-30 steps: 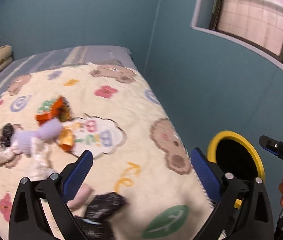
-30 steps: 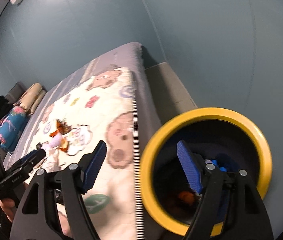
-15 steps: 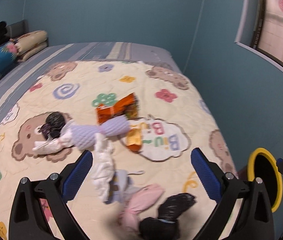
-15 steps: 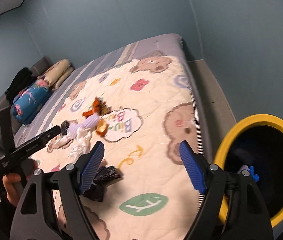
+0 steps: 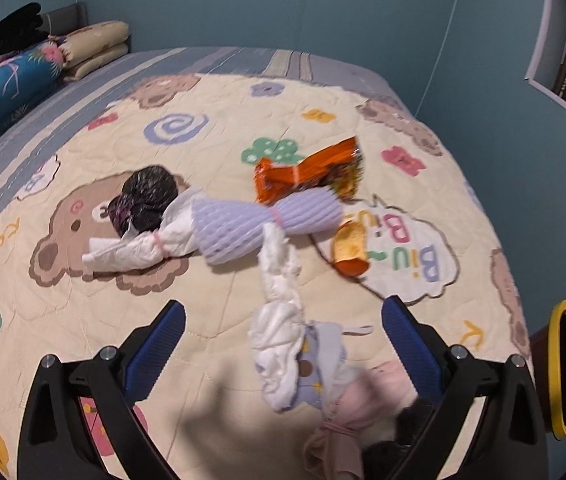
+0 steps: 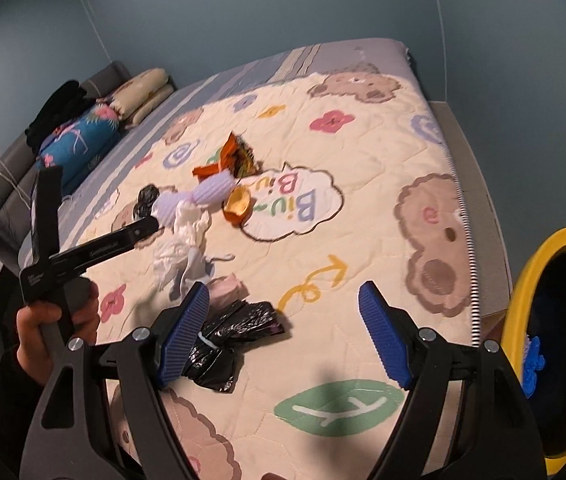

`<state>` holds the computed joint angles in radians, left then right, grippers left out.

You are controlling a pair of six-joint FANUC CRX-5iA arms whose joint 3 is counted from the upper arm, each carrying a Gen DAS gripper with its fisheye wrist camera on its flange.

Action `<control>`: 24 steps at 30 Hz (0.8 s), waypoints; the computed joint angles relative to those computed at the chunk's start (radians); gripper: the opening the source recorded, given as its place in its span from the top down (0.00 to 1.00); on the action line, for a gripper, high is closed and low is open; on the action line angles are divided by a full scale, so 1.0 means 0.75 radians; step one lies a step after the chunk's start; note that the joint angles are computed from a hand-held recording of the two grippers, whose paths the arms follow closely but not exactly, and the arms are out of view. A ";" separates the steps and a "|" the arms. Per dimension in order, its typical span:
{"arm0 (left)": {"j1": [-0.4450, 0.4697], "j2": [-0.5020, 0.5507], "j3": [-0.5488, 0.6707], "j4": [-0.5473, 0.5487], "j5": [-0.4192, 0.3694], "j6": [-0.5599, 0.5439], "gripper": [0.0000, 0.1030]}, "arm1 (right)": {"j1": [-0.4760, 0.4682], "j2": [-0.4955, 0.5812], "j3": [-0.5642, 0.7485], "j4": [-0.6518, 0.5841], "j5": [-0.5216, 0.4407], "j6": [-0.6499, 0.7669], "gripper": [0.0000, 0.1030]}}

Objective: Collect trash
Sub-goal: 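Move both tools back over the bed toward remaining trash, then grasp the tissue with left tool while right tool grasps black plastic bag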

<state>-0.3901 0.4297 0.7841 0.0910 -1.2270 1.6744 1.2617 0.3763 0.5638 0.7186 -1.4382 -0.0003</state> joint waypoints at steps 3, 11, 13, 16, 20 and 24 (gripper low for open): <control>0.009 0.018 0.000 -0.006 -0.008 0.009 0.08 | -0.015 0.035 0.033 -0.033 0.014 0.035 0.28; 0.017 0.069 0.023 -0.017 -0.026 0.032 0.08 | -0.055 0.145 0.160 -0.142 0.016 0.156 0.28; 0.019 0.081 0.027 -0.015 -0.029 0.040 0.08 | -0.065 0.176 0.195 -0.164 0.013 0.185 0.28; 0.023 0.095 0.025 0.002 -0.027 0.047 0.08 | -0.079 0.214 0.244 -0.207 0.011 0.226 0.28; 0.029 0.106 0.011 0.023 -0.024 0.040 0.08 | -0.094 0.270 0.318 -0.259 0.001 0.277 0.28; 0.038 0.113 -0.010 0.056 -0.016 0.033 0.08 | -0.105 0.295 0.351 -0.308 0.016 0.317 0.30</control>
